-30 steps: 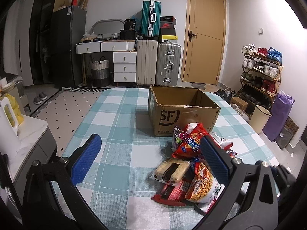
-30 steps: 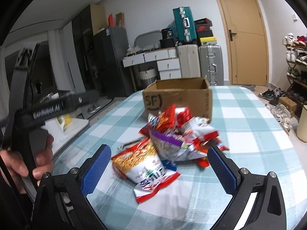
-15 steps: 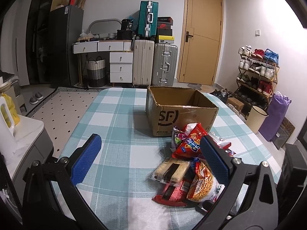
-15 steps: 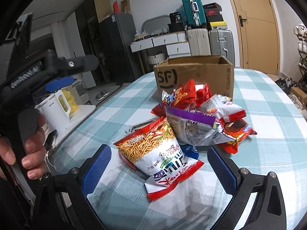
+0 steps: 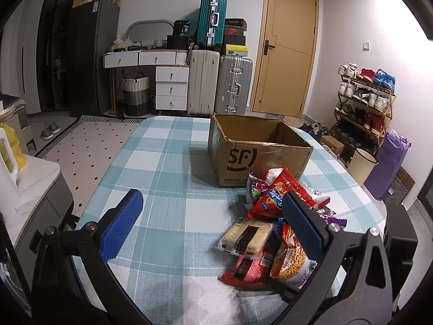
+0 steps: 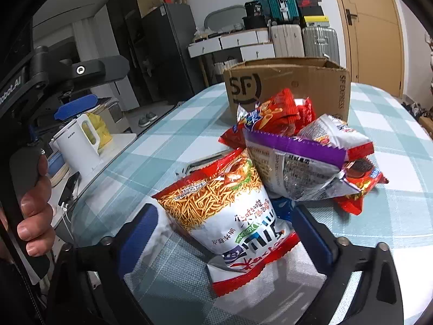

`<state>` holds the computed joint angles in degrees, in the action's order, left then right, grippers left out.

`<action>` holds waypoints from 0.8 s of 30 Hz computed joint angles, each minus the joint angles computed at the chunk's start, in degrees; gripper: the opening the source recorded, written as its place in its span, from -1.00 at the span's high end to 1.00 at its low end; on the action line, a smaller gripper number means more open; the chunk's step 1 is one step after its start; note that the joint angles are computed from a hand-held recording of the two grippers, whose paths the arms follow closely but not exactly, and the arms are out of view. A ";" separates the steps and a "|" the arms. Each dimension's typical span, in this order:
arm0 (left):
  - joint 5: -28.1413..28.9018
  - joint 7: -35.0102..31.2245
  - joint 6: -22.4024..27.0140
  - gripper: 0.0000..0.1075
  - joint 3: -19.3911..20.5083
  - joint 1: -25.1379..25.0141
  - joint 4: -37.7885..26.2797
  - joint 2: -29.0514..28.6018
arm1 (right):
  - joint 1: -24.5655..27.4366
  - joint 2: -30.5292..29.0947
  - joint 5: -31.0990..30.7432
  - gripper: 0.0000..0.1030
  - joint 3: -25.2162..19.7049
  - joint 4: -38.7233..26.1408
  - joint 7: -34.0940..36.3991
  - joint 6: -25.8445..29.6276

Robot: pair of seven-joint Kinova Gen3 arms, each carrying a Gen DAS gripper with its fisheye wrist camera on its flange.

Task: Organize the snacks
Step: 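Reach the right gripper to the white-and-red noodle snack bag and grasp it, then grasp the red biscuit pack with the left gripper while the right gripper holds the noodle bag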

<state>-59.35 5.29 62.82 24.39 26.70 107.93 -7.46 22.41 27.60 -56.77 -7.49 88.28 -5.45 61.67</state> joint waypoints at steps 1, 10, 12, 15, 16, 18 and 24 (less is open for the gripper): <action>0.12 -0.12 -0.16 -0.90 -0.16 -0.06 0.03 -0.05 | -0.25 0.02 0.15 -0.77 0.10 -0.07 -0.34 -0.24; 1.21 -0.23 -1.02 -0.90 -0.52 -0.98 0.85 -0.48 | -2.35 3.08 6.10 0.02 0.59 -5.27 -7.28 4.88; 1.30 -0.50 -0.82 -0.90 -0.47 -1.14 0.76 -0.26 | -2.27 3.15 6.75 0.05 0.19 -5.30 -7.90 4.61; 2.05 -1.01 -0.63 -0.90 -0.74 -1.14 0.68 -0.27 | -2.01 2.08 7.05 0.09 -0.31 -4.10 -7.05 3.04; 2.21 -1.02 -0.56 -0.90 -0.78 -1.23 0.71 -0.32 | -1.85 1.49 6.95 0.09 -0.44 -3.27 -6.25 2.26; 2.35 -1.03 -0.12 -0.90 -0.69 -1.31 0.64 -0.13 | -1.53 0.78 6.79 0.10 -0.57 -2.22 -4.88 1.68; 2.75 -1.93 1.32 -0.90 -0.80 -0.52 0.03 0.90 | -0.55 -1.85 4.24 0.11 -0.46 1.38 -0.29 -0.09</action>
